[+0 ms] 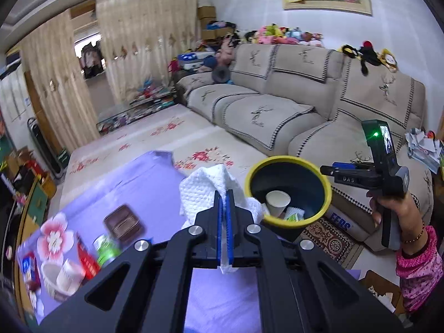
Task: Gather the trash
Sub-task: 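Carry the tissue over the bin and open the left gripper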
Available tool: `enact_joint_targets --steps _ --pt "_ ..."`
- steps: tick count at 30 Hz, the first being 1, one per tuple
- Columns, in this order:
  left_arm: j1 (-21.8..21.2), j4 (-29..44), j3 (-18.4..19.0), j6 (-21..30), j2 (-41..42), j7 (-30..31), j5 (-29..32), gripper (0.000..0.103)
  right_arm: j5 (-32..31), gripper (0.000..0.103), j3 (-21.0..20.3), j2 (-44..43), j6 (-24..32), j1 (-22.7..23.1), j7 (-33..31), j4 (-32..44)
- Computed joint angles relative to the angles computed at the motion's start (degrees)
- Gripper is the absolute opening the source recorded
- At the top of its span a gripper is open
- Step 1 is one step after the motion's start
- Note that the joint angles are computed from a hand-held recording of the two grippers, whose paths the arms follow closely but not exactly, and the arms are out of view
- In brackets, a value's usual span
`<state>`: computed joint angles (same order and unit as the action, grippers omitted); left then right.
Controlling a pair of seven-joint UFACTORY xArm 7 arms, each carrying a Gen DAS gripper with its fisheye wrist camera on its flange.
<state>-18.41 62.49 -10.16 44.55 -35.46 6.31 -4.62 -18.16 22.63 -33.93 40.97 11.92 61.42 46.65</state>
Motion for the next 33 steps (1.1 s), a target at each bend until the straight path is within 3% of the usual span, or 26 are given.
enact_joint_targets --steps 6,14,25,27,28,29,33 --pt "-1.9 5.9 -3.9 -1.4 8.5 -1.5 0.6 0.003 1.2 0.042 -1.9 -4.6 1.0 0.2 -1.4 -3.2" --pt "-5.2 14.6 -9.0 -2.7 23.3 -7.4 8.3 0.003 3.5 0.045 -3.8 -11.8 2.7 -1.2 -3.7 -8.6" --pt "-12.1 24.8 -6.2 -0.3 38.9 -12.6 14.7 0.004 6.0 0.045 -4.4 -15.0 3.3 -3.2 -6.5 -11.8" --pt "-12.6 26.0 -5.3 0.6 40.6 -12.4 14.0 0.025 6.2 0.046 -4.2 -14.3 3.2 -3.4 -6.6 -11.5" --pt "-12.7 26.0 -4.9 0.7 40.8 -12.5 13.7 0.056 6.3 0.046 -3.9 -13.9 3.1 -3.5 -6.5 -11.3" --pt "-12.6 25.9 -4.6 0.5 41.0 -12.4 12.8 0.077 6.3 0.046 -3.8 -13.5 3.2 -3.5 -6.5 -11.1" --pt "-11.6 23.5 -3.8 -0.5 39.1 -9.6 9.4 0.079 6.2 0.046 -3.4 -12.0 3.5 -3.6 -6.4 -10.2"
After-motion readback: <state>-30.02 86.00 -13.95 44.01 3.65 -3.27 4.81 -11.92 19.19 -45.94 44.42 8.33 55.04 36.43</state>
